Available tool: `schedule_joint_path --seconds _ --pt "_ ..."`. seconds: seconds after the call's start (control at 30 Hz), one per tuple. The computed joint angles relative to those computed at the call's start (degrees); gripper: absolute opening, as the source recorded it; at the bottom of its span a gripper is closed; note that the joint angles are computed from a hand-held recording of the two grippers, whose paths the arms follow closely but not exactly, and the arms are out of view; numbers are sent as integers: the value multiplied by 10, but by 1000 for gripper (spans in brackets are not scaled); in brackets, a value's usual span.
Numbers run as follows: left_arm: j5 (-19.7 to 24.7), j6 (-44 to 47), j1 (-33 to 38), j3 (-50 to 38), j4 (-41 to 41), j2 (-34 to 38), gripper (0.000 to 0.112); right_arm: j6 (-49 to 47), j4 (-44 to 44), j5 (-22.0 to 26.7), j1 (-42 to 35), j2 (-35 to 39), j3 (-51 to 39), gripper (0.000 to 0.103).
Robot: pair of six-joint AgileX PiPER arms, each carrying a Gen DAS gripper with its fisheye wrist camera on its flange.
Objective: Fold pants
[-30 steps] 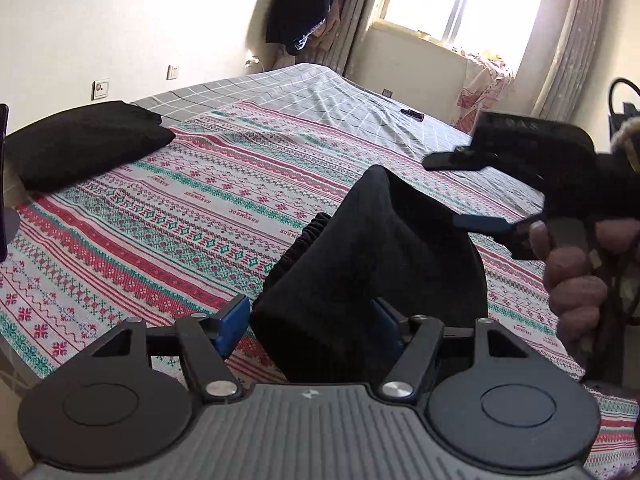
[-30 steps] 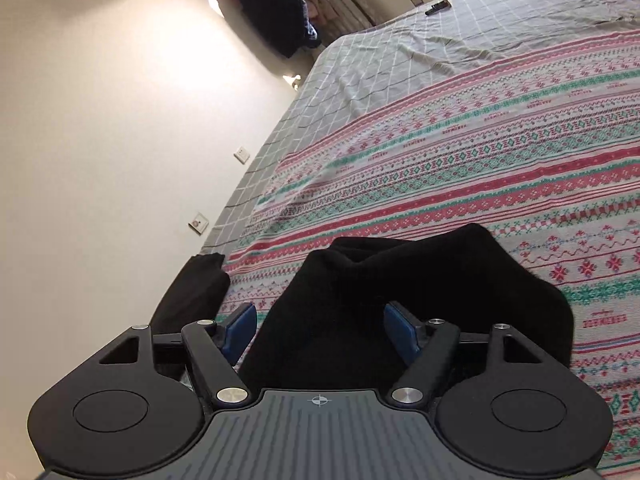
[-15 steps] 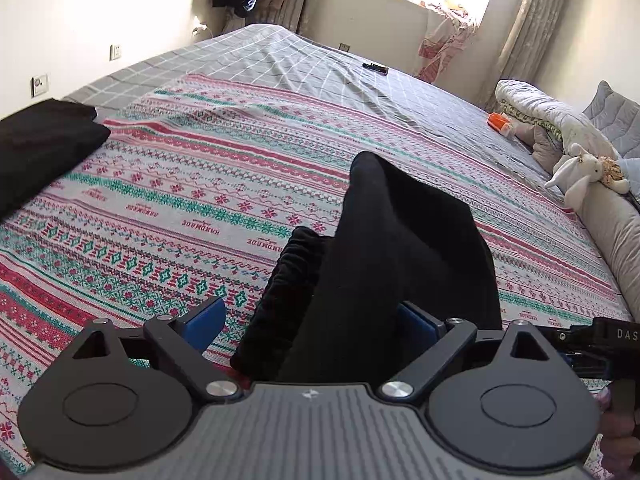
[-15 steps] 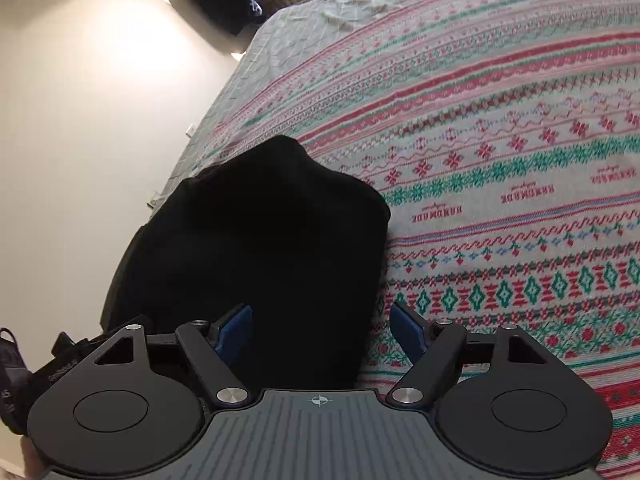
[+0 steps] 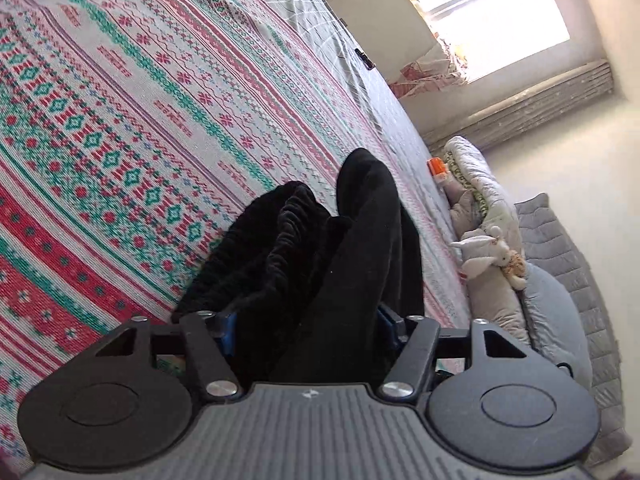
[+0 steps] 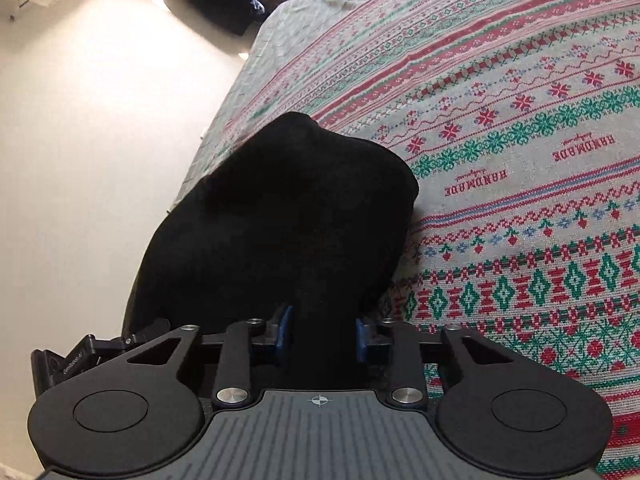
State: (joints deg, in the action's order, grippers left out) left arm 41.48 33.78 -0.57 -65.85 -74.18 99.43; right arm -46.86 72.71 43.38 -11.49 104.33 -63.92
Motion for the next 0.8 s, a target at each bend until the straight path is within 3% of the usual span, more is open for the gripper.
schedule_joint_path --seconds 0.33,0.43,0.53,0.6,0.7,0.77,0.8 --pt "-61 76 -106 -38 -123 23 61 -33 18 -32 -43 -58 -41 19" --pt "-105 -62 -146 -101 9 49 63 -19 -9 -48 -66 -58 -65 22" --pt "-186 -196 -196 -133 181 67 76 109 -167 -115 -47 -46 -90 32" --pt "-195 -294 -217 -159 295 71 76 168 -239 -139 -37 -47 -89 34" --pt "-222 -432 -244 -169 467 52 76 137 -214 -99 -54 -61 -82 46" --pt "-243 -515 -255 -160 574 31 76 88 -172 -91 -60 -84 -62 63" --pt "-254 -542 -259 -155 609 21 76 77 -167 -87 -59 -94 -55 63"
